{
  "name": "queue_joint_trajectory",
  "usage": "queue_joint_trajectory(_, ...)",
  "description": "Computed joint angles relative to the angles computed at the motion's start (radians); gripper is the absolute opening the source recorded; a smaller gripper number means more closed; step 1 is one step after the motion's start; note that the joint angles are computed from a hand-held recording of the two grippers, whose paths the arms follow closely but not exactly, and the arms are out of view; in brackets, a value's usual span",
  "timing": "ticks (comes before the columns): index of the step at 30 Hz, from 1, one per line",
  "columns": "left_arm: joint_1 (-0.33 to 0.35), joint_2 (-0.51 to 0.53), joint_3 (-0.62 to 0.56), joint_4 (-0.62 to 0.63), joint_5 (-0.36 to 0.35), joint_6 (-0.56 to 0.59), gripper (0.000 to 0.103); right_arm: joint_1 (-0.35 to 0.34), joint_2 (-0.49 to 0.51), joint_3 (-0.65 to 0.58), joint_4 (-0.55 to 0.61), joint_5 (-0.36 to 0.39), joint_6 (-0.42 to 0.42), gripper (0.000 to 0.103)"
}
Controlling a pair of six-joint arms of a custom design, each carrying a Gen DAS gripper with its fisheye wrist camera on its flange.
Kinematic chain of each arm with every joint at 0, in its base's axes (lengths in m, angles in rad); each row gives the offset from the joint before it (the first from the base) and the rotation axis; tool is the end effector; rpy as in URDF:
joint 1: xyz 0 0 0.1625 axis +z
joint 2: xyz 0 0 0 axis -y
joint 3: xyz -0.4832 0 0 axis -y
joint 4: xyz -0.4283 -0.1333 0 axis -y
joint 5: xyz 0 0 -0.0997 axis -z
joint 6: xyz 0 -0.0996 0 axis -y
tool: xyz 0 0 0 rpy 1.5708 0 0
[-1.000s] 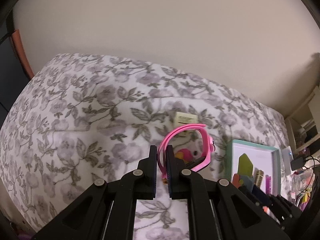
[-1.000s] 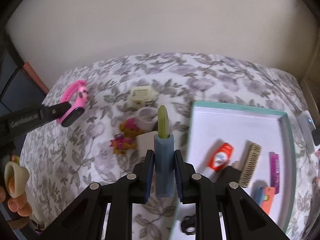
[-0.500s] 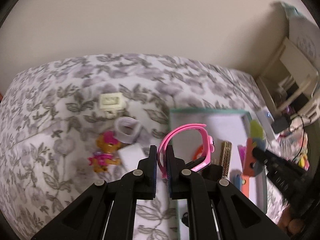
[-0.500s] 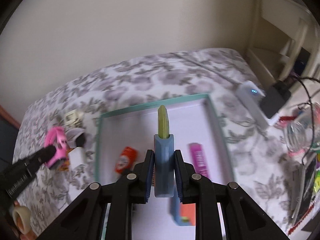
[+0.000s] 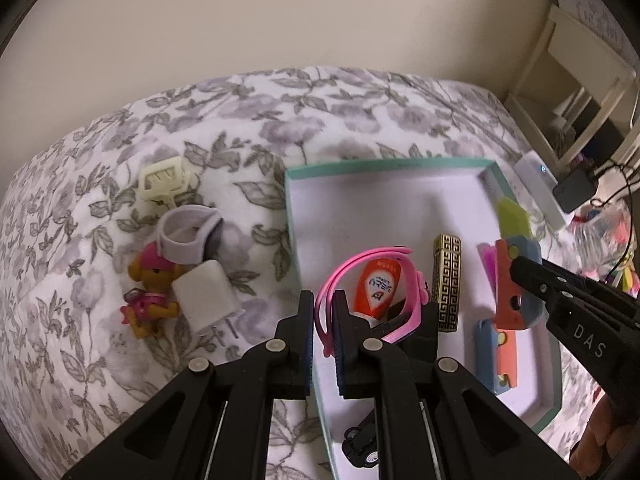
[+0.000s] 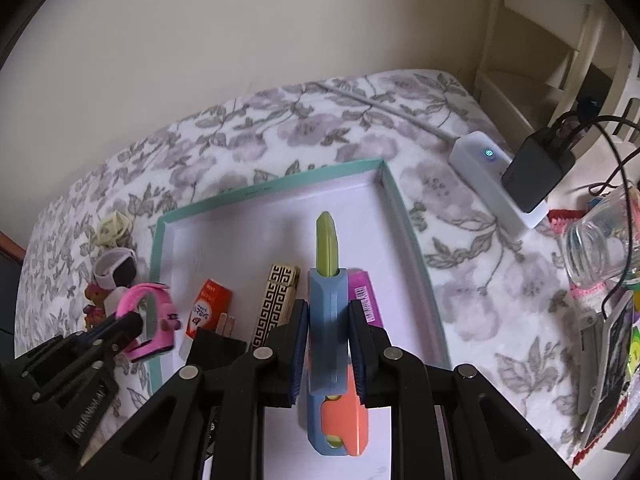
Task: Organize rigid objects
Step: 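Open both tools to drop the watch band and case into the tray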
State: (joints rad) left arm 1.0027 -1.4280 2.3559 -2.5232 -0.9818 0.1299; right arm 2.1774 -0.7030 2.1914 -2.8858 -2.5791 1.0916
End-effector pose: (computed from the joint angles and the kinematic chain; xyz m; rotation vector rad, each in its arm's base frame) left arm -0.0709 -0.4616 0.2176 0.8680 2.4133 -0.1998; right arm 0.3213 -0.3770 -0.0215 -0.4322 -2.1932 0.7965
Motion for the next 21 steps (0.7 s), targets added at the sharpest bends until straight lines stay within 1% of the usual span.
queue_joint_trajectory(6,-0.002,0.022,0.017,-0.015,0.015,0.001,0.009,-0.003,0.013,-0.013,0.002,0.011,-0.015,0.021)
queue_joint_trajectory(12,0.015,0.039,0.017,-0.021,0.012,-0.001,0.011,-0.024,0.043,-0.017,-0.049,0.042,-0.057,0.021)
queue_joint_trajectory(17,0.03,0.051,0.013,-0.017,0.014,-0.004,0.011,-0.027,0.051,-0.03,-0.019,0.042,-0.055,0.021)
queue_joint_trajectory(21,0.022,0.053,0.016,-0.004,0.021,-0.006,0.011,-0.024,0.043,-0.041,0.044,0.039,-0.02,0.022)
